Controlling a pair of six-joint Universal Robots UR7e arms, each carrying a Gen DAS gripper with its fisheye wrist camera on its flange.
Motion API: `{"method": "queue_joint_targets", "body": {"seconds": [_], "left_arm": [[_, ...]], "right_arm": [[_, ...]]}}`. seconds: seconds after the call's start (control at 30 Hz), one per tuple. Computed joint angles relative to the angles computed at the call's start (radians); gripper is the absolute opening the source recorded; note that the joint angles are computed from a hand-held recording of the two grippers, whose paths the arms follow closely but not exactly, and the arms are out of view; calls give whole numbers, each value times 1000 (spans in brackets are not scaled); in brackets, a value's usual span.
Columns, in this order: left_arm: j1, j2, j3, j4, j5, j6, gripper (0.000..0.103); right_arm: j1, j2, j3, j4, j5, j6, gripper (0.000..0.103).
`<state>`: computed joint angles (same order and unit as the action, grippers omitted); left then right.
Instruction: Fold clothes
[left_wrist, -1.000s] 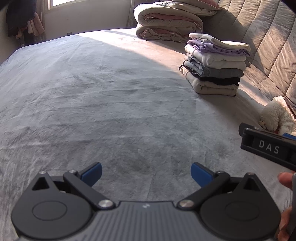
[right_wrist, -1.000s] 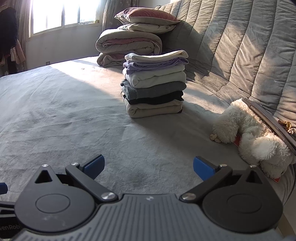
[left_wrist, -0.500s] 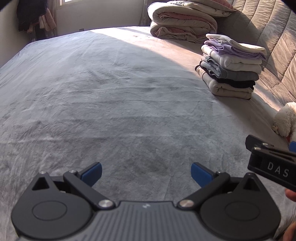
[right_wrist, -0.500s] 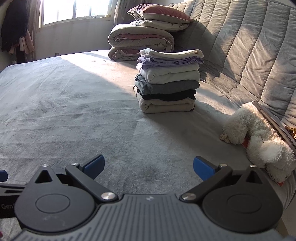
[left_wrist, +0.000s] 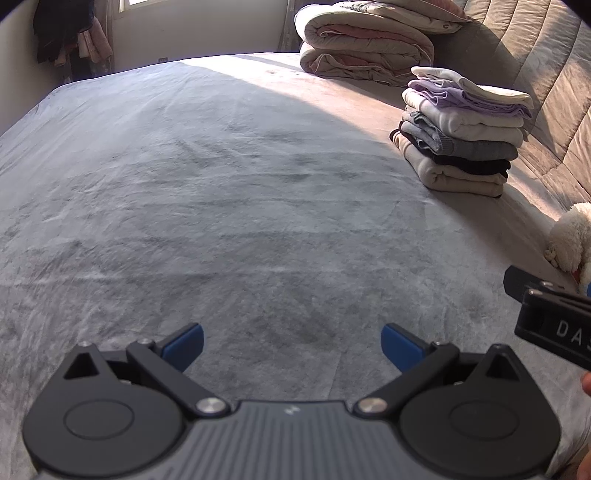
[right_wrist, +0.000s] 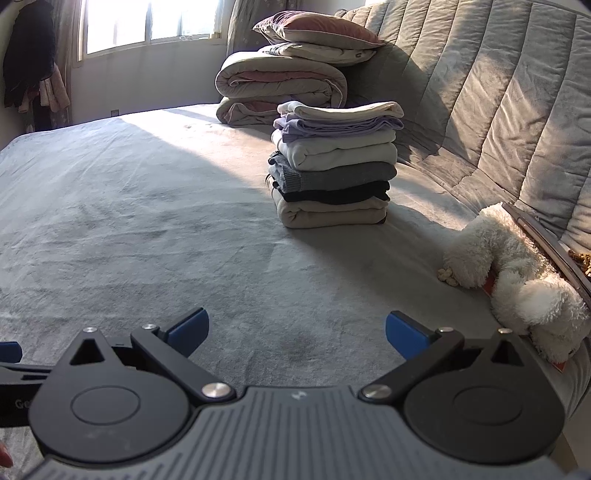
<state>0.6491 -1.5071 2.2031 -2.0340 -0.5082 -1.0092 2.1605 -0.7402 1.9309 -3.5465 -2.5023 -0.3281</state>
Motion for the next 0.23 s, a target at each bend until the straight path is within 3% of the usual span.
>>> {"method": "queue_joint_targets", "body": {"seconds": [0.23], "left_arm": [[1, -3, 0, -10, -3, 8, 102]], "right_arm": [[-3, -1, -1, 5, -5, 8, 103]]}}
